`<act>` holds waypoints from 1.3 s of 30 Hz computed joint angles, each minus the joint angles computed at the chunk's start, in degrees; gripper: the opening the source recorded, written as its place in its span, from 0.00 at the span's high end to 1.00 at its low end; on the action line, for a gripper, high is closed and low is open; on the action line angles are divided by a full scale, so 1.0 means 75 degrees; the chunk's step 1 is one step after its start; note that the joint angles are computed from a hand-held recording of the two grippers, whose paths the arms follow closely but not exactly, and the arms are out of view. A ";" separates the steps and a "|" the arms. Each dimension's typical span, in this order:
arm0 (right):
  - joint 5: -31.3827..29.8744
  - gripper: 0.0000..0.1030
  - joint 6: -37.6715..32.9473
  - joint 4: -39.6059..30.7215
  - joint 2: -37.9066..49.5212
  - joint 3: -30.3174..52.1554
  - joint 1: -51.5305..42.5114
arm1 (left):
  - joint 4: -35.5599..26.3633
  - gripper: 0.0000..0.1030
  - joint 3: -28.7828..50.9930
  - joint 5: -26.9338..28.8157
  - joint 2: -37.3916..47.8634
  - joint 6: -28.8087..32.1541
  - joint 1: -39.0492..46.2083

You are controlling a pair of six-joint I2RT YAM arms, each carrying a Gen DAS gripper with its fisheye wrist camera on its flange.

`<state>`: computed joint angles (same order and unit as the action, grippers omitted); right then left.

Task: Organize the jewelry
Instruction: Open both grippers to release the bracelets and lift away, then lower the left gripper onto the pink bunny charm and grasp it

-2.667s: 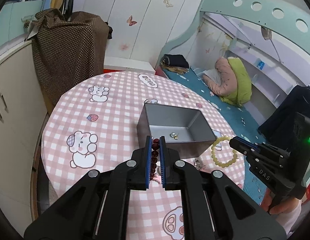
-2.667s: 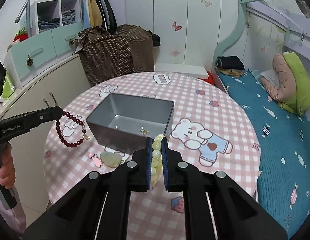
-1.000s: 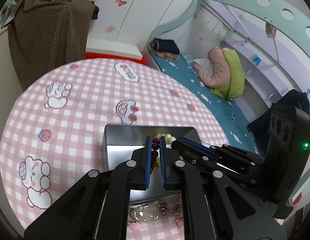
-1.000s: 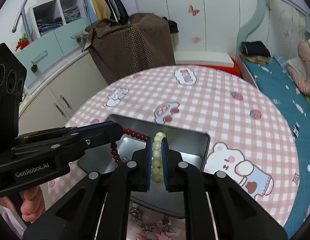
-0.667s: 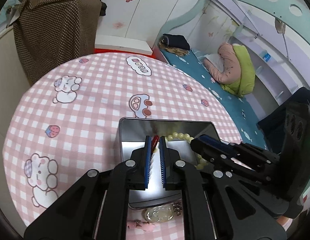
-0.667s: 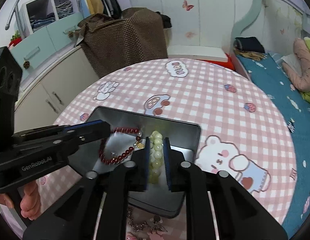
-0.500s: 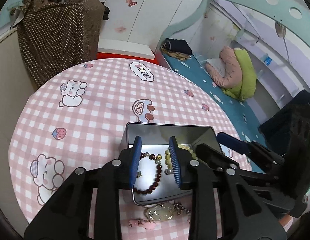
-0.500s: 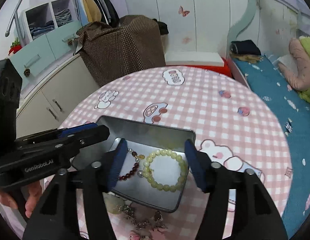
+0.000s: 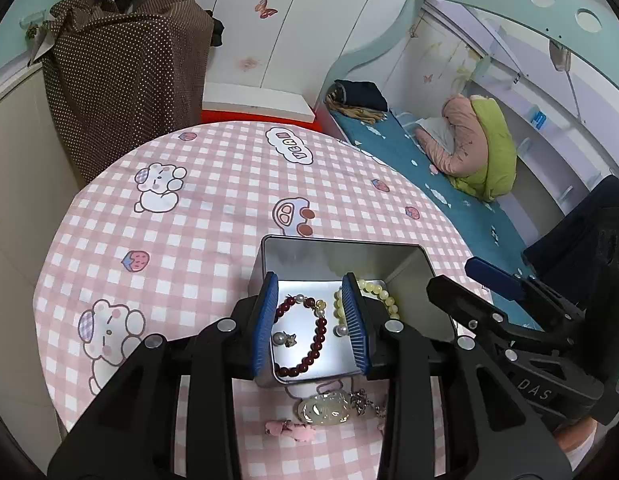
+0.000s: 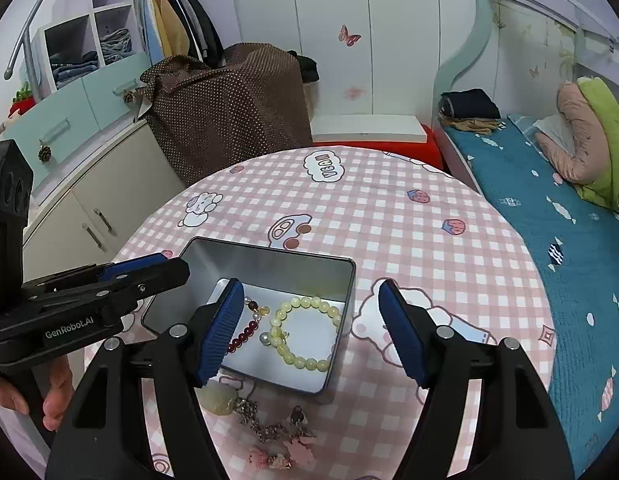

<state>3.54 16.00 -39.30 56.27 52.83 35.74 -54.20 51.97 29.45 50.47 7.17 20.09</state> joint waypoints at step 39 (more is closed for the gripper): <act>0.0890 0.09 0.1007 -0.2264 -0.3198 -0.1340 -0.0169 | -0.1831 0.25 -0.0847 -0.0217 -0.2232 0.2012 0.1589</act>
<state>10.21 23.55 -56.29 32.29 42.78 34.47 -67.94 45.62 27.82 33.73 22.26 32.00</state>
